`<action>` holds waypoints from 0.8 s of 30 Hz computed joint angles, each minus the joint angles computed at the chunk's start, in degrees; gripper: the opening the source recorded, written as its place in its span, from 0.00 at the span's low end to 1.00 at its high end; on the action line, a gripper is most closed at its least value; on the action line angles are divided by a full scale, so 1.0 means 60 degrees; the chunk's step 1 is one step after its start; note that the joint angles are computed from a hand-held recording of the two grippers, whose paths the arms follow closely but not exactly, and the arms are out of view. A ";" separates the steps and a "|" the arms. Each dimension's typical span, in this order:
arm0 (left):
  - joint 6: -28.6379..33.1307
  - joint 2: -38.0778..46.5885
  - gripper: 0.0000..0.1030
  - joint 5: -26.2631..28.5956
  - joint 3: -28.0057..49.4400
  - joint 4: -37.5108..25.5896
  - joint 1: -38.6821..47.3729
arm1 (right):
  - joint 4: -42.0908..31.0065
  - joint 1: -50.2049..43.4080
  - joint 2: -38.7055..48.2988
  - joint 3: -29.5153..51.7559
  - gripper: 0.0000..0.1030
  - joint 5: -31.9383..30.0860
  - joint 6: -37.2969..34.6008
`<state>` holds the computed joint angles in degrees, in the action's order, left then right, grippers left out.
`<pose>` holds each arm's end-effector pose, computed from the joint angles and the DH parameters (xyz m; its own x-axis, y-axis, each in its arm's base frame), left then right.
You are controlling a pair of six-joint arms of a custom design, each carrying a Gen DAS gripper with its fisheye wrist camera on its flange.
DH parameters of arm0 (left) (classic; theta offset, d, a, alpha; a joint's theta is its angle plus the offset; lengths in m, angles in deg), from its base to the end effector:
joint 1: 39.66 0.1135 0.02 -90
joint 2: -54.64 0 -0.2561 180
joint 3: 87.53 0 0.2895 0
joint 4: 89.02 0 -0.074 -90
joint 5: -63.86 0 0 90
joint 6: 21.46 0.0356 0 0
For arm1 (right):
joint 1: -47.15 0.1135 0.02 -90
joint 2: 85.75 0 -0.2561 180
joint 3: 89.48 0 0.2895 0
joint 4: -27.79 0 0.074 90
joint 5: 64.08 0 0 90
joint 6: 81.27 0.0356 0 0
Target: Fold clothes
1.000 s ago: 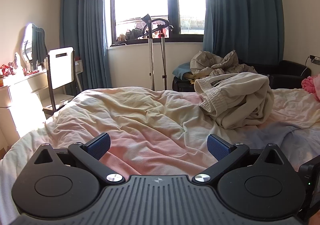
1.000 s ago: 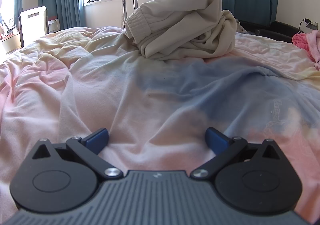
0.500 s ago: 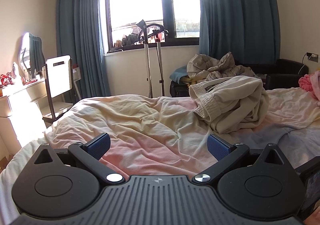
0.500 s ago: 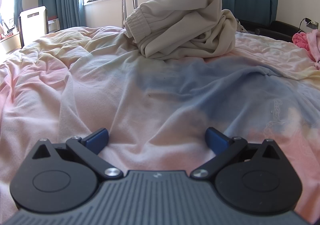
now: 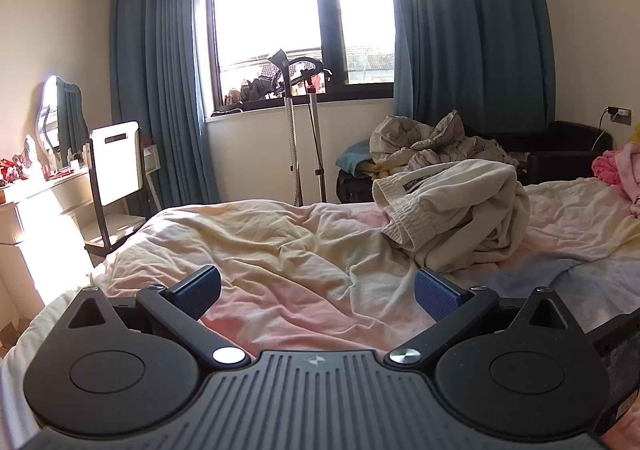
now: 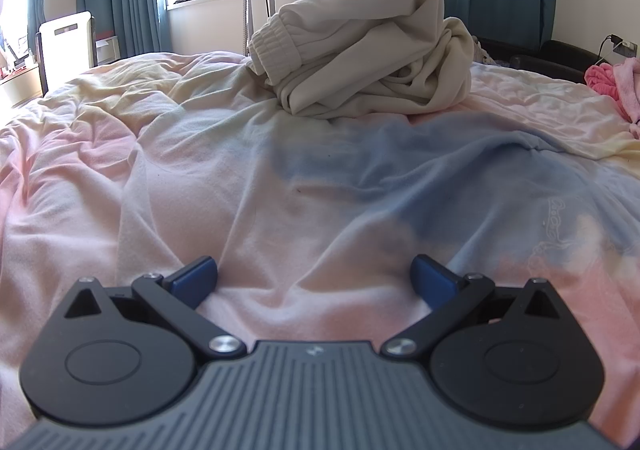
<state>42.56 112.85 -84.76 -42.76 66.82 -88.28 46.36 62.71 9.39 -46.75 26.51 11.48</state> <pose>0.1814 -0.1600 0.2074 -0.3379 0.0384 -0.9404 -0.2274 0.9662 0.1212 0.2993 0.0830 0.0781 -0.5483 -0.1029 -0.8299 -0.2340 0.9716 0.0341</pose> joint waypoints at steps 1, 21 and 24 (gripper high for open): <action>0.0024 -0.0028 1.00 -0.0020 -0.0022 0.0032 -0.0030 | -0.0012 0.0004 0.0001 0.0010 1.00 0.0003 0.0004; -0.0050 -0.0117 1.00 -0.0018 -0.0067 0.0030 -0.0169 | -0.0009 0.0004 -0.0011 -0.0008 1.00 -0.0001 0.0011; -0.0101 -0.0118 1.00 0.0026 -0.0040 -0.0022 -0.0156 | -0.0009 0.0004 -0.0010 -0.0009 1.00 -0.0001 0.0012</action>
<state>41.95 112.14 -84.60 -43.00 66.69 -89.22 46.31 62.73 9.33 -46.80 26.50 11.55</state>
